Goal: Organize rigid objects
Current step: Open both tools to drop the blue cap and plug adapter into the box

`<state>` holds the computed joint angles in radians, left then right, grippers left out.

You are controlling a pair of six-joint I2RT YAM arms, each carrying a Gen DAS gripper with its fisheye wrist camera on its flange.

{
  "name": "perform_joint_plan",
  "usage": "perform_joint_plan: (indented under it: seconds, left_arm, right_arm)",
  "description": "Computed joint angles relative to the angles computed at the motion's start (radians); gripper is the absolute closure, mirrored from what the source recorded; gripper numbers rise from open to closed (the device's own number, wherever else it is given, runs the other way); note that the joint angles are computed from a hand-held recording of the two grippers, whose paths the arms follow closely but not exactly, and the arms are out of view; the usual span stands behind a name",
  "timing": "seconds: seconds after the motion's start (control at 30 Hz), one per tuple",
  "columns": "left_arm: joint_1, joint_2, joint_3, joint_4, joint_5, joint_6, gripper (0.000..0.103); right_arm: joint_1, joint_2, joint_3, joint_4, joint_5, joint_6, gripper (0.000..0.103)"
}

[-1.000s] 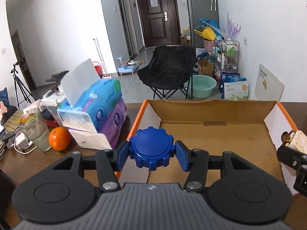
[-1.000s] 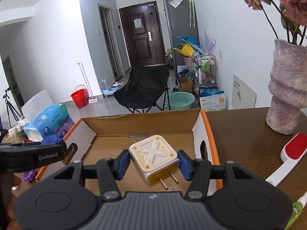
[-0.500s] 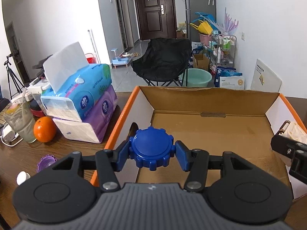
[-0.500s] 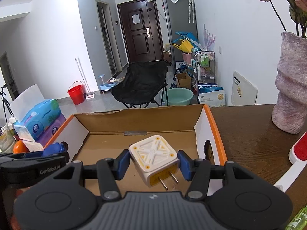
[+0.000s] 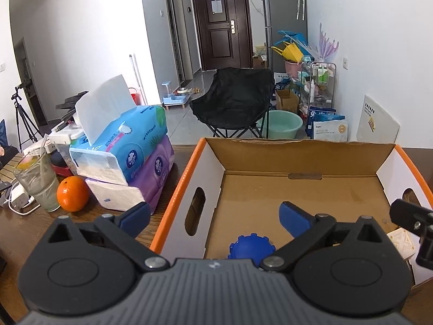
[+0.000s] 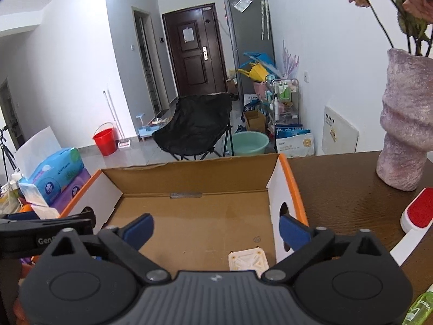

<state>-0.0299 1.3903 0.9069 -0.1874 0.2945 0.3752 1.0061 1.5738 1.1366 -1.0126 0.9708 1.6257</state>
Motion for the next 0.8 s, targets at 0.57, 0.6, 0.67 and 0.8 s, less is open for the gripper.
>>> perform_joint_plan:
  seconds: [0.57, 0.6, 0.67, 0.8]
  left_arm:
    - [0.067, -0.04, 0.024, -0.082, 0.076, 0.006, 0.0]
    - [0.071, -0.043, 0.026, -0.089, 0.08, 0.006, 0.0]
    - [0.084, -0.054, 0.024, -0.102, 0.09, 0.013, 0.0]
    - [0.12, -0.082, 0.02, -0.132, 0.121, 0.032, 0.0]
  right_arm:
    - [0.072, 0.026, 0.069, -0.155, 0.016, 0.142, 0.0]
    - [0.079, 0.027, 0.072, -0.162, 0.018, 0.151, 0.0]
    - [0.097, 0.038, 0.089, -0.196, 0.022, 0.185, 0.0]
    - [0.14, 0.062, 0.128, -0.276, 0.031, 0.262, 0.0]
